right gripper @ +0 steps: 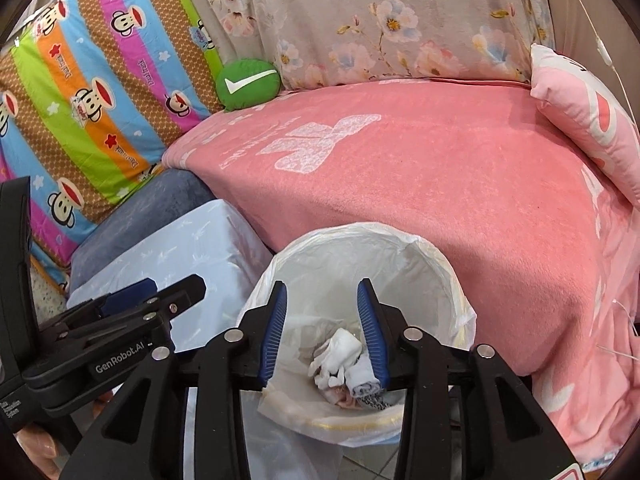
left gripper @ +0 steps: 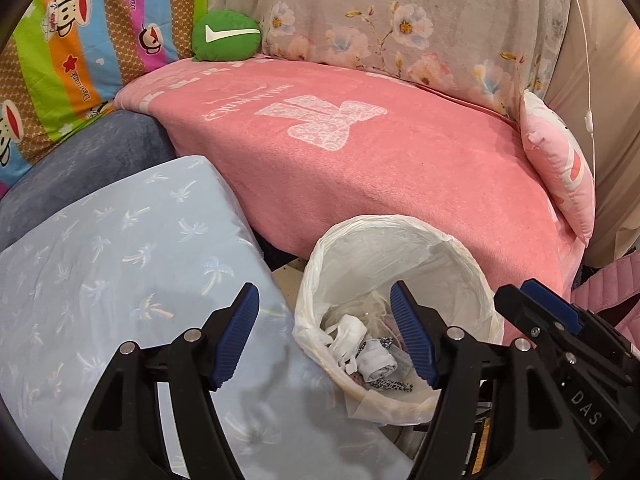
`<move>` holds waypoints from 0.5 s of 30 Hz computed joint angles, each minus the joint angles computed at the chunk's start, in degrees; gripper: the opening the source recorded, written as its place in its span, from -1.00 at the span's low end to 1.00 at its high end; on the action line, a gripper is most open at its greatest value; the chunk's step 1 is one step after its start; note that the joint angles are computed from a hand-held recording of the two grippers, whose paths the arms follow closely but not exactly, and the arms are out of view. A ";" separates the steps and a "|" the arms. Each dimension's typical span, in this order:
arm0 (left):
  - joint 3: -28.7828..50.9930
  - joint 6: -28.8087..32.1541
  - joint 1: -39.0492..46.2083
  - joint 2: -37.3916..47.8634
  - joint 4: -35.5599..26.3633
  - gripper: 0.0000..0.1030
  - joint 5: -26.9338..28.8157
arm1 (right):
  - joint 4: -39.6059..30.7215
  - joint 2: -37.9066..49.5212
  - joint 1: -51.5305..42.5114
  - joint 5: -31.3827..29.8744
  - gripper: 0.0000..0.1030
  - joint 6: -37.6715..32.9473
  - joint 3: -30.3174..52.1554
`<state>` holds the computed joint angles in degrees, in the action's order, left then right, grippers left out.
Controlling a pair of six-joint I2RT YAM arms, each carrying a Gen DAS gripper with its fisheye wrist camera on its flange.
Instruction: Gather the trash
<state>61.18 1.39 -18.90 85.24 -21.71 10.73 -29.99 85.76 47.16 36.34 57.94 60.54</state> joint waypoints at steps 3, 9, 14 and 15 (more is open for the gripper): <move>-1.91 0.22 0.34 -1.80 0.47 0.39 -0.71 | -3.52 1.46 2.00 1.27 -0.21 1.46 1.46; -4.93 0.14 0.47 -4.92 0.50 0.52 -2.69 | -10.72 3.08 6.49 5.28 0.04 6.29 3.83; -7.02 0.08 0.77 -7.04 0.32 0.62 -4.20 | -19.24 4.79 9.52 8.40 0.24 11.62 7.15; -7.57 -0.03 0.78 -7.55 0.38 0.64 -4.60 | -20.93 5.35 10.03 8.62 0.28 12.53 7.97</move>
